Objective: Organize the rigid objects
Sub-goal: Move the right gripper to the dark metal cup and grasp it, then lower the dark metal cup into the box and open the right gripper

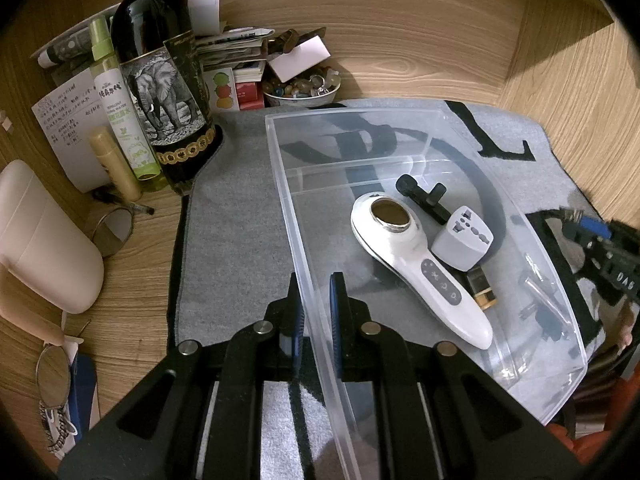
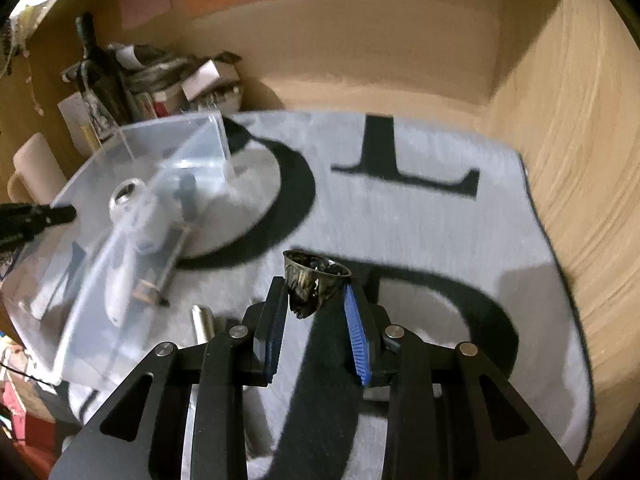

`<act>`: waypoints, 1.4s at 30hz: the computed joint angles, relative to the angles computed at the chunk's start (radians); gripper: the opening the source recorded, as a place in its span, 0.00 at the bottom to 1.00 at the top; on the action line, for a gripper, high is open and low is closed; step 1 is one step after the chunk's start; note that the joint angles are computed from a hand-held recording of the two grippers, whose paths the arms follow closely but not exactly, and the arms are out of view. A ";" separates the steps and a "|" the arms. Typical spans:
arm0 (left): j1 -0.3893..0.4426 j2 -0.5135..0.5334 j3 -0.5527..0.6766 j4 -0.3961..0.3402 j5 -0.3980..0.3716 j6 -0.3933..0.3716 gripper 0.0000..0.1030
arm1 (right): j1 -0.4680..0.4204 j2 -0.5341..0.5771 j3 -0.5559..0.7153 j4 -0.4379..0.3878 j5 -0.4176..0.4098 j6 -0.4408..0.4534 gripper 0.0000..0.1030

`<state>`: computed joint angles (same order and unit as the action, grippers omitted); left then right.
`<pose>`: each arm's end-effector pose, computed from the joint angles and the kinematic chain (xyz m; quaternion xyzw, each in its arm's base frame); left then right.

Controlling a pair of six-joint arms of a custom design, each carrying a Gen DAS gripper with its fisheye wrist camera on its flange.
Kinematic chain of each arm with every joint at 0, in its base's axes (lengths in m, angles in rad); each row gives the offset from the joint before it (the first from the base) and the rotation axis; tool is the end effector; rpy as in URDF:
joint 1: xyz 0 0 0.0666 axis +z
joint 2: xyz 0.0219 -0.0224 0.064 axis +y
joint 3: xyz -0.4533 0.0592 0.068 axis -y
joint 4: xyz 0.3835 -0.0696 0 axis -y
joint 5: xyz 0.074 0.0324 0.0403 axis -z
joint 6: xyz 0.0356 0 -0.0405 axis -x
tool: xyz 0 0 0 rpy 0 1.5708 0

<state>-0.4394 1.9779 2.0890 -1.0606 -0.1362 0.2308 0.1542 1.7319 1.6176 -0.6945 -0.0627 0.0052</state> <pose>0.6430 -0.2973 0.4735 0.0782 0.9469 -0.0391 0.3093 0.6106 0.0968 0.4440 -0.0855 0.9240 0.0567 0.3685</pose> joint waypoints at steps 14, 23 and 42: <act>-0.001 -0.001 -0.002 0.001 -0.001 0.001 0.09 | 0.064 0.021 0.130 0.055 -0.045 0.078 0.26; -0.001 -0.001 -0.003 0.003 -0.001 0.000 0.09 | 0.112 0.079 0.230 0.018 -0.078 0.121 0.26; -0.001 0.004 0.001 0.008 0.000 -0.004 0.09 | 0.164 0.229 0.418 -0.196 -0.087 0.207 0.26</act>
<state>-0.4400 1.9824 2.0899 -1.0524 -0.1362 0.2269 0.3177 1.9608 2.0355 -0.8901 -0.1502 0.2118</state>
